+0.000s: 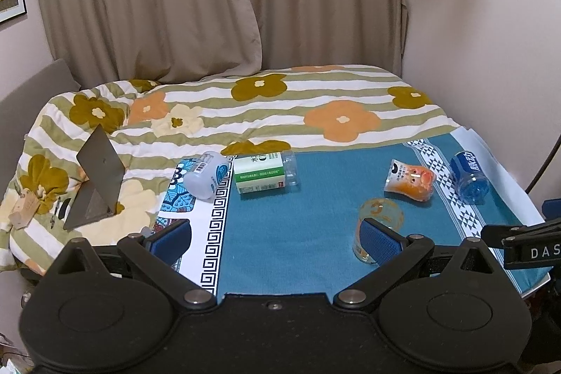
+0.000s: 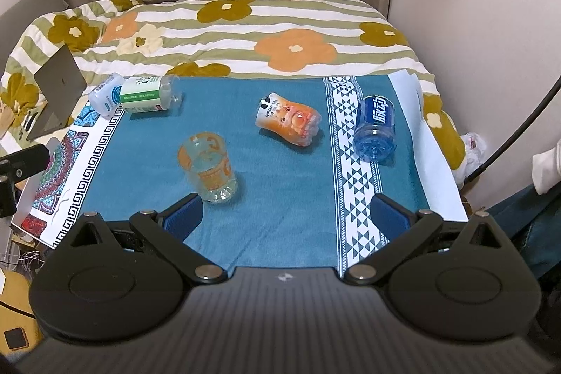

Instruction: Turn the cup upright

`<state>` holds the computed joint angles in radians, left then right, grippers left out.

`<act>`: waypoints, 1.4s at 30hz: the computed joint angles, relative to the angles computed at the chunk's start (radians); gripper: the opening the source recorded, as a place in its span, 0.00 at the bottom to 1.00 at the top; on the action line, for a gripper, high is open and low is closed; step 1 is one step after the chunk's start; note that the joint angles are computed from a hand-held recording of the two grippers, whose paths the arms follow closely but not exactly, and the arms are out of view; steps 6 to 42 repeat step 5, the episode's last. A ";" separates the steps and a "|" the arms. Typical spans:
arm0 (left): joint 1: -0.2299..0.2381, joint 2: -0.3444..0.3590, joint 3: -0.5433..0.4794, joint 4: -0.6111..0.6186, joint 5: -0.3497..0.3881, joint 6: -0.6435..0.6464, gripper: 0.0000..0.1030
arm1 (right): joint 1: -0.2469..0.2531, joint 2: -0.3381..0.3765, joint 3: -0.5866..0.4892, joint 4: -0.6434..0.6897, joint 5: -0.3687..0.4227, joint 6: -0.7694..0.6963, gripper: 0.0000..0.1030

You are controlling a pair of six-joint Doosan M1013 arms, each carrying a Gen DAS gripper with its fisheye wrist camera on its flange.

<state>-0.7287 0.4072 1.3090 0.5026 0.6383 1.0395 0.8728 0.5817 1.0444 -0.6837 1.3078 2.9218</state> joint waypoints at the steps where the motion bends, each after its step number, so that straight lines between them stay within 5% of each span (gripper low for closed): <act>1: 0.000 0.001 0.000 0.003 -0.002 -0.003 1.00 | 0.000 0.001 -0.001 0.002 0.000 0.000 1.00; 42: 0.000 0.007 -0.005 0.024 -0.001 -0.017 1.00 | -0.006 0.005 -0.007 0.017 -0.001 -0.009 1.00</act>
